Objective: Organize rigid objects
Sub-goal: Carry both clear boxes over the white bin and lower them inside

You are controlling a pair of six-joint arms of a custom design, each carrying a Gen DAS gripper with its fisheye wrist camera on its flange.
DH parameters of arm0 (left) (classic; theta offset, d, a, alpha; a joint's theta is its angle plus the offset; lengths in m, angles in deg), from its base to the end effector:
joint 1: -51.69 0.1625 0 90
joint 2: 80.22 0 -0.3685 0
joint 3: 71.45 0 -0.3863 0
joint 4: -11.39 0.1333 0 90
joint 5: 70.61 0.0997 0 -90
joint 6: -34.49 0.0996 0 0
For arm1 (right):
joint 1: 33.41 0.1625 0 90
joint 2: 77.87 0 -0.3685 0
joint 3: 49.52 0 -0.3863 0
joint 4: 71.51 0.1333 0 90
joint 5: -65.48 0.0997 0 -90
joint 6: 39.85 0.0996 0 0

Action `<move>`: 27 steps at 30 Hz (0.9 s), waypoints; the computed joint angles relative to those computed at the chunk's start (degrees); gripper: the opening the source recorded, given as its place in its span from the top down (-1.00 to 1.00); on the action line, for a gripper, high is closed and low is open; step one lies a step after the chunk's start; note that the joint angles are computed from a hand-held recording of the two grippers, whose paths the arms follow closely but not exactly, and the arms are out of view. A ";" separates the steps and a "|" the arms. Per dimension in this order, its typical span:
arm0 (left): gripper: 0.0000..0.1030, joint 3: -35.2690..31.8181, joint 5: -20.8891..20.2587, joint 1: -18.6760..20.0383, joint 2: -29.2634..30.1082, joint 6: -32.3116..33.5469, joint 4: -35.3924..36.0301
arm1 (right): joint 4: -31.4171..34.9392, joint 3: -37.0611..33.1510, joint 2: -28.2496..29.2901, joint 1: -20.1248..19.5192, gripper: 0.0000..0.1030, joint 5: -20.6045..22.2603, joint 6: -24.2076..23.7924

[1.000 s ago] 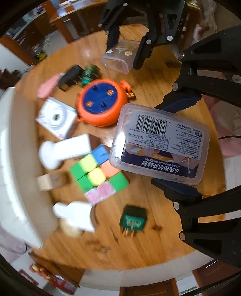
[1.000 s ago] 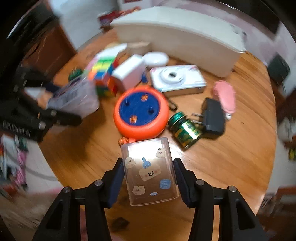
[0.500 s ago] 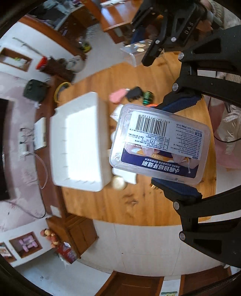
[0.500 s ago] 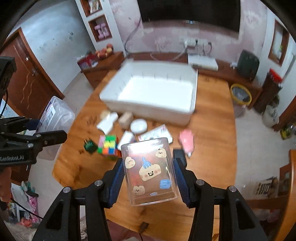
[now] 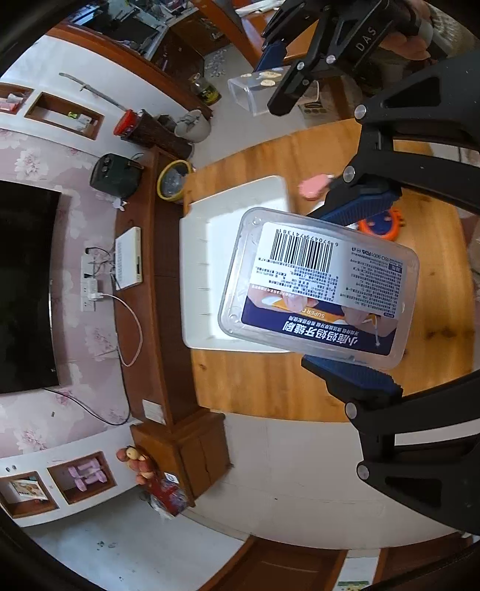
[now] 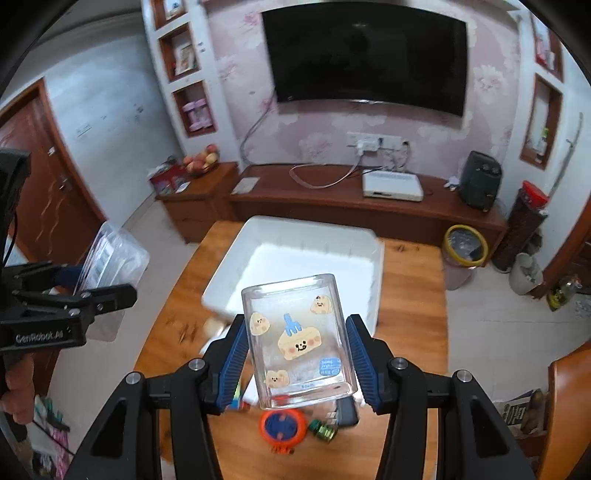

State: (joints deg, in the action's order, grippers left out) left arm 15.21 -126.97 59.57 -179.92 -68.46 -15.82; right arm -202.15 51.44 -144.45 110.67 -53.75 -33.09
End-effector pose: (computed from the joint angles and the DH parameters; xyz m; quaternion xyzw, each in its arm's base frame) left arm -0.2866 -0.2299 0.4832 -0.0373 0.8761 -0.2801 0.3906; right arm 0.5144 -0.2681 0.2070 0.3751 -0.8905 0.1731 0.1905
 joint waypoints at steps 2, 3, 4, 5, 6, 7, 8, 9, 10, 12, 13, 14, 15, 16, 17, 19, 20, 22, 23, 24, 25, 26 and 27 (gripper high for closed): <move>-0.35 -1.59 2.55 2.46 0.29 2.44 -0.09 | 0.07 -3.00 2.37 -0.50 -0.04 -0.87 0.77; -0.35 -2.45 4.25 3.89 0.55 3.76 -0.17 | -0.09 -4.75 3.74 -0.68 -0.04 -1.53 1.03; -0.35 -2.88 5.63 5.10 0.68 4.77 -0.24 | -0.46 -6.22 5.11 -0.88 -0.04 -2.49 1.14; -0.35 -3.37 7.20 6.40 0.80 5.79 -0.30 | -1.22 -7.79 6.95 -1.15 -0.04 -3.69 1.05; -0.35 -3.26 8.91 7.80 0.52 6.83 -0.79 | -1.48 -9.10 8.39 -1.46 -0.04 -4.34 1.13; -0.35 -3.04 10.33 9.27 0.28 7.96 -1.54 | -1.61 -10.41 9.89 -1.93 -0.04 -4.82 1.48; -0.35 -2.31 11.37 10.81 -0.26 9.32 -2.87 | -1.60 -12.20 12.09 -2.67 -0.04 -5.23 2.09; -0.35 -0.85 12.48 12.77 -1.36 11.57 -5.49 | -1.52 -13.12 13.42 -3.16 -0.04 -5.35 2.57; -0.35 0.43 13.30 14.16 -2.28 13.40 -7.74 | -1.24 -14.27 15.20 -3.84 -0.04 -5.52 3.49; -0.35 3.99 15.03 17.32 -4.38 16.90 -12.16 | -0.44 -15.78 18.01 -4.80 -0.04 -5.85 5.41; -0.35 5.33 15.64 18.55 -4.97 18.02 -13.48 | -0.08 -16.34 19.32 -5.27 -0.04 -6.01 6.31; -0.35 7.27 16.15 20.37 -5.80 19.72 -15.48 | 0.59 -16.99 21.02 -5.90 -0.04 -6.24 7.49; -0.35 8.72 16.31 21.69 -6.34 20.94 -17.14 | 1.05 -17.15 21.99 -6.29 -0.04 -6.29 8.34; -0.35 10.04 16.35 23.06 -6.90 22.50 -19.26 | 1.65 -17.44 23.05 -6.67 -0.04 -6.32 9.12; -0.35 11.62 16.28 24.43 -7.65 24.27 -21.86 | 2.14 -17.52 24.13 -7.16 -0.04 -6.39 9.85; -0.35 14.79 16.02 27.10 -8.96 27.83 -26.81 | 2.84 -17.46 25.93 -8.08 -0.04 -6.22 10.98; -0.35 16.04 15.90 28.21 -9.25 29.12 -28.27 | 3.39 -17.34 26.94 -8.65 -0.04 -6.17 11.82; -0.35 17.78 15.65 30.17 -8.78 30.86 -29.63 | 4.59 -17.42 28.33 -9.49 -0.04 -5.97 13.23; -0.35 18.48 15.54 31.02 -8.63 31.59 -30.16 | 5.26 -17.23 29.10 -10.06 -0.04 -5.97 14.17; -0.35 19.12 15.23 31.99 -8.46 32.33 -30.82 | 5.79 -17.29 29.68 -10.40 -0.04 -6.01 14.80; -0.35 19.82 14.73 33.06 -8.39 33.45 -32.12 | 6.19 -17.10 30.28 -10.95 -0.04 -6.11 15.46; -0.34 20.41 14.39 34.04 -8.45 34.62 -33.55 | 6.74 -17.08 30.72 -11.16 -0.04 -6.18 16.20; -0.34 21.13 13.92 34.82 -8.58 35.43 -34.77 | 7.15 -17.05 31.17 -11.56 -0.04 -6.29 16.71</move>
